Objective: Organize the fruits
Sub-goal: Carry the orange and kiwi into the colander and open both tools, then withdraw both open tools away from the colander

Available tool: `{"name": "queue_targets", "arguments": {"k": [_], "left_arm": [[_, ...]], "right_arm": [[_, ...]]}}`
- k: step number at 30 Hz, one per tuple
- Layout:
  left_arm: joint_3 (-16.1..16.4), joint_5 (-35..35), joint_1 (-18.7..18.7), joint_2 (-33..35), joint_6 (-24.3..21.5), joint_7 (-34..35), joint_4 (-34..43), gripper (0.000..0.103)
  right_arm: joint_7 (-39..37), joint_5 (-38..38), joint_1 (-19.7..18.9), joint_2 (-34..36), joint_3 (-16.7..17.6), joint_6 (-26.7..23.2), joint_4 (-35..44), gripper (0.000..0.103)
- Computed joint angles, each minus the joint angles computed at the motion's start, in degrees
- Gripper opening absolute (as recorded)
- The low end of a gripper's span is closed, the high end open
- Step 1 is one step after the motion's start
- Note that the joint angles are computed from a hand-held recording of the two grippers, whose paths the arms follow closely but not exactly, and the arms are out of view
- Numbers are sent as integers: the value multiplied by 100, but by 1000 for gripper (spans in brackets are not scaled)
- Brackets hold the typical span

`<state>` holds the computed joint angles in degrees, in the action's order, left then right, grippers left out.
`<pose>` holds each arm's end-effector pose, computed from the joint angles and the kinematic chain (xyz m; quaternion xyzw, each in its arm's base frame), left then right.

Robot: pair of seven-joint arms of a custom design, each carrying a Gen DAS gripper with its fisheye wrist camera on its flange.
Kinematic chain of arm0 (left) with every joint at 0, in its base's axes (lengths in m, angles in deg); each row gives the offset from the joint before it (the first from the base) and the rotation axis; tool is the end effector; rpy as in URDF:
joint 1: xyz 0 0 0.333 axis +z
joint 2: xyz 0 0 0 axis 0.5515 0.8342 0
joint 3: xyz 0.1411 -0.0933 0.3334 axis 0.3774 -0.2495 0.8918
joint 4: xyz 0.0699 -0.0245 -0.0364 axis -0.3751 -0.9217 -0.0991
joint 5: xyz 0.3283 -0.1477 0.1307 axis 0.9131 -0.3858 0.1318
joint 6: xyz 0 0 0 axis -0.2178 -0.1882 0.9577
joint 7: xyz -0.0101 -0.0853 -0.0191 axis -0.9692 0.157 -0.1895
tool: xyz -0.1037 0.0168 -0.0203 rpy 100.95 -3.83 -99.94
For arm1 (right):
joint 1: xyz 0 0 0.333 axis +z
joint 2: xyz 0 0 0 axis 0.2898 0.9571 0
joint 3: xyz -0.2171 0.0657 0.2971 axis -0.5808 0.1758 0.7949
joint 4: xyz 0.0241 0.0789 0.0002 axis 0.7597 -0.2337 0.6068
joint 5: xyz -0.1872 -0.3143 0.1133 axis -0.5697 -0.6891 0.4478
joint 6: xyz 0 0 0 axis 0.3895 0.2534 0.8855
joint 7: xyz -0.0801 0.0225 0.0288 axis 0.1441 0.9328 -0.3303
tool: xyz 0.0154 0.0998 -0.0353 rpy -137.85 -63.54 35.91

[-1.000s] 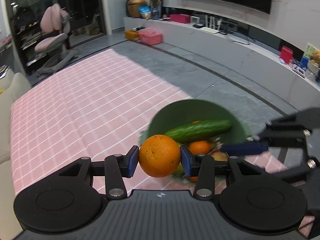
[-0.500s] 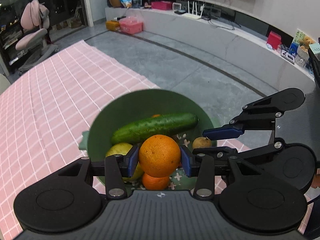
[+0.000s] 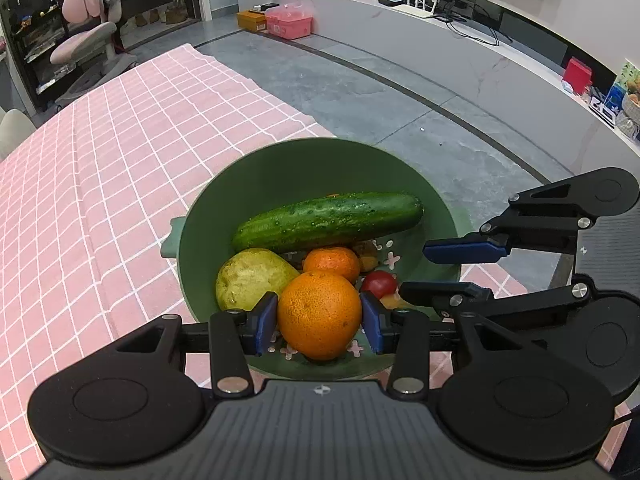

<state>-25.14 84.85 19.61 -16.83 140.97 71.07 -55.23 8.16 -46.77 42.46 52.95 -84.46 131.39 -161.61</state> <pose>0.5772 -0.2781 0.5245 -0.5043 0.8131 -0.2470 0.1536 0.5809 0.3475 0.5176 -0.8162 0.4706 -0.1748 0.2860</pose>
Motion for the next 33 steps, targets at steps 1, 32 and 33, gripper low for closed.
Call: {"name": "queue_targets", "arguments": {"k": [1,32,33], "left_arm": [[9,31,-14,-23,-18,-36,3,50],[-359,2405,-21,-1688,-1022,-4339,-809,78],[-390,2485,-9,-1714,-1037,-4444,-846,79]], "right_arm": [[14,2,3,-21,-4,14,-16,23],[2889,-917,-65,-1493,202,-475,-930,64],[2975,-1006,-68,-1496,220,-483,-932,65]]}}
